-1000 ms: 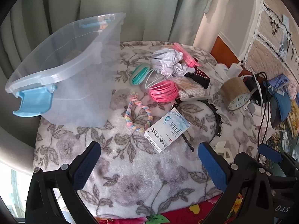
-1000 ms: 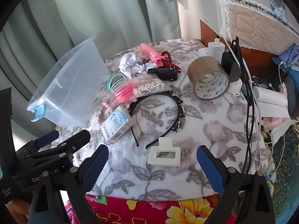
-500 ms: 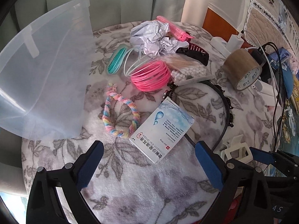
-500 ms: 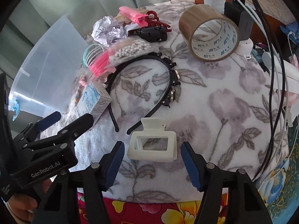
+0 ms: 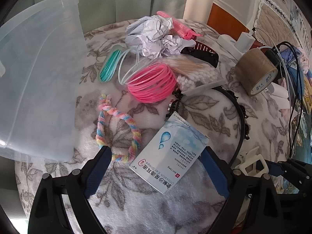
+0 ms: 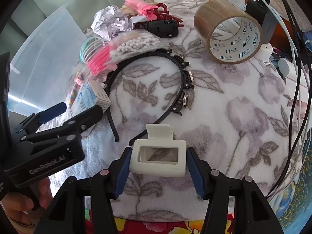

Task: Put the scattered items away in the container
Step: 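Grasp the white ear-drop box with the left tool while the right tool grasps the white claw clip, then carry the box and clip in both tools over the clear plastic container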

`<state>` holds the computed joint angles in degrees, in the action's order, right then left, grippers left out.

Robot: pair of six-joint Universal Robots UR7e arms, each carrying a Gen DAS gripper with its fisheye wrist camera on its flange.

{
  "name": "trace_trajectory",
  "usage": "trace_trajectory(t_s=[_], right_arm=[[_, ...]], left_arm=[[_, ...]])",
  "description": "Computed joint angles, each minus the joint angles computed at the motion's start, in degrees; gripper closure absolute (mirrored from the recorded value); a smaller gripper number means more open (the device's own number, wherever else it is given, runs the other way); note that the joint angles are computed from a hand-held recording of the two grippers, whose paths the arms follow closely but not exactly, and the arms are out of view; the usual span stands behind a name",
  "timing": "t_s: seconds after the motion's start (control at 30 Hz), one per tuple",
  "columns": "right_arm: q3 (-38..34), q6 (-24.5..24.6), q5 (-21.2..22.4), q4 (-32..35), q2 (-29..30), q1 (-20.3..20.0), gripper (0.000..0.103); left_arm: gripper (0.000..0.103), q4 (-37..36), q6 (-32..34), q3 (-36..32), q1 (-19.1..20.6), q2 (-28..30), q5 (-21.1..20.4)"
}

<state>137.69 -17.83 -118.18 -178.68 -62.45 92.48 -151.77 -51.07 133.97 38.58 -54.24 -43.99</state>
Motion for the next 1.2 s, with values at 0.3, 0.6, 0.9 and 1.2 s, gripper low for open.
trace_trajectory(t_s=[0.3, 0.6, 0.9, 1.2], right_arm=[[-1.67, 2.75, 1.06, 3.20, -1.62, 1.15, 0.044], [-2.96, 6.44, 1.89, 7.53, -4.76, 3.80, 0.044], [-0.44, 4.04, 5.78, 1.49, -6.91, 2.25, 0.044], [-1.70, 1.09, 10.58, -7.44, -5.63, 1.00, 0.044]], left_arm=[[0.042, -2.09, 3.35, -1.58, 1.80, 1.38, -1.48], [0.052, 0.36, 0.66, -1.48, 1.29, -0.06, -1.54], [0.052, 2.32, -0.92, -1.33, -1.48, -3.10, -0.74], [0.052, 1.42, 4.02, -4.64, -5.02, -5.59, 1.66]])
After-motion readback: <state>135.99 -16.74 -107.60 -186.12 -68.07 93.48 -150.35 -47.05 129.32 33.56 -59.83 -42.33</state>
